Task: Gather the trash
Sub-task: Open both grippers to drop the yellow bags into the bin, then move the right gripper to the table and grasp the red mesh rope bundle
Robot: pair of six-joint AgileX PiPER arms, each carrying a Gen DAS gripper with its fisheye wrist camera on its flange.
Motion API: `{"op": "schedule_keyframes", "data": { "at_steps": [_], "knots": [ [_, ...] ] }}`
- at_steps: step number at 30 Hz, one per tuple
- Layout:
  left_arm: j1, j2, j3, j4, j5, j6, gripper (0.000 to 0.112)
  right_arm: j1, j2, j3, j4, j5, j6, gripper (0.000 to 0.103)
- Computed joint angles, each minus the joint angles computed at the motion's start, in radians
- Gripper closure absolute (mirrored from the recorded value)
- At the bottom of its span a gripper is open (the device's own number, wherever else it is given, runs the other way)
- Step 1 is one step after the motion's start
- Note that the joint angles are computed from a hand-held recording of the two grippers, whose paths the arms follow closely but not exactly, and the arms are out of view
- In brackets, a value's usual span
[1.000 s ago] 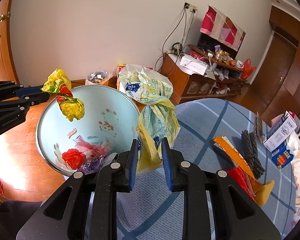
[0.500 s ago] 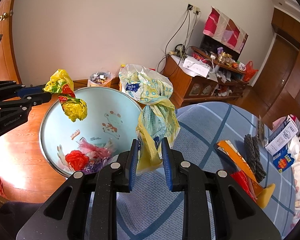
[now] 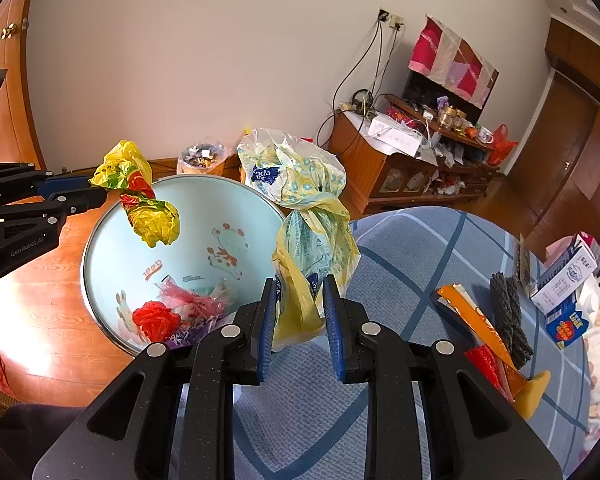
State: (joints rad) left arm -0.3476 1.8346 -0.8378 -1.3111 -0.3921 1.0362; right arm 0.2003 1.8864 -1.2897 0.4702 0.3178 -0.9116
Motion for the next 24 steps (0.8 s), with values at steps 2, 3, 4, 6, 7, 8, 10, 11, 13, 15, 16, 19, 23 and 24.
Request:
{"op": "schedule_keyframes", "data": {
  "at_steps": [2, 3, 4, 6, 7, 8, 10, 11, 13, 15, 16, 19, 23, 24],
  "knots": [
    [-0.004, -0.002, 0.006, 0.009, -0.002, -0.012, 0.093, 0.000, 0.000, 0.000, 0.001, 0.001, 0.000, 0.079],
    [-0.003, -0.002, 0.007, 0.013, 0.000, -0.016, 0.093, 0.001, 0.000, 0.001, 0.002, 0.000, -0.002, 0.079],
    [-0.004, -0.001, 0.008, 0.017, -0.001, -0.022, 0.093, 0.003, 0.000, 0.002, 0.000, 0.000, -0.002, 0.079],
    [-0.002, -0.002, 0.008, 0.019, 0.003, -0.022, 0.093, 0.005, 0.001, 0.001, -0.004, 0.000, 0.001, 0.079],
    [-0.002, -0.001, 0.008, 0.018, 0.006, -0.021, 0.093, 0.006, 0.002, 0.001, -0.006, 0.001, 0.001, 0.078],
    [-0.006, -0.002, 0.007, 0.009, 0.005, -0.015, 0.093, 0.008, 0.002, 0.001, -0.008, 0.002, 0.002, 0.078],
    [-0.007, 0.000, 0.006, 0.019, 0.013, -0.023, 0.092, 0.009, 0.003, 0.000, -0.006, 0.005, -0.003, 0.077],
    [-0.003, -0.001, 0.006, 0.034, 0.021, -0.035, 0.089, 0.009, 0.003, -0.001, 0.005, 0.008, -0.014, 0.076],
    [-0.010, -0.005, 0.011, 0.056, 0.025, -0.060, 0.085, 0.003, 0.001, 0.005, 0.093, 0.012, -0.101, 0.065],
    [-0.019, -0.008, 0.014, 0.068, 0.018, -0.072, 0.074, -0.004, -0.001, 0.009, 0.132, 0.013, -0.144, 0.054],
    [-0.022, -0.009, 0.016, 0.072, 0.014, -0.078, 0.069, -0.002, -0.001, 0.011, 0.134, 0.011, -0.144, 0.053],
    [-0.033, -0.010, 0.020, 0.072, -0.001, -0.090, 0.057, -0.006, -0.002, 0.019, 0.150, 0.008, -0.156, 0.048],
    [-0.022, -0.002, 0.012, 0.053, 0.005, -0.078, 0.051, -0.025, -0.007, 0.038, 0.177, 0.001, -0.187, 0.045],
    [-0.024, 0.002, 0.011, 0.045, 0.005, -0.076, 0.049, -0.037, -0.011, 0.049, 0.195, -0.002, -0.207, 0.045]
  ]
}}
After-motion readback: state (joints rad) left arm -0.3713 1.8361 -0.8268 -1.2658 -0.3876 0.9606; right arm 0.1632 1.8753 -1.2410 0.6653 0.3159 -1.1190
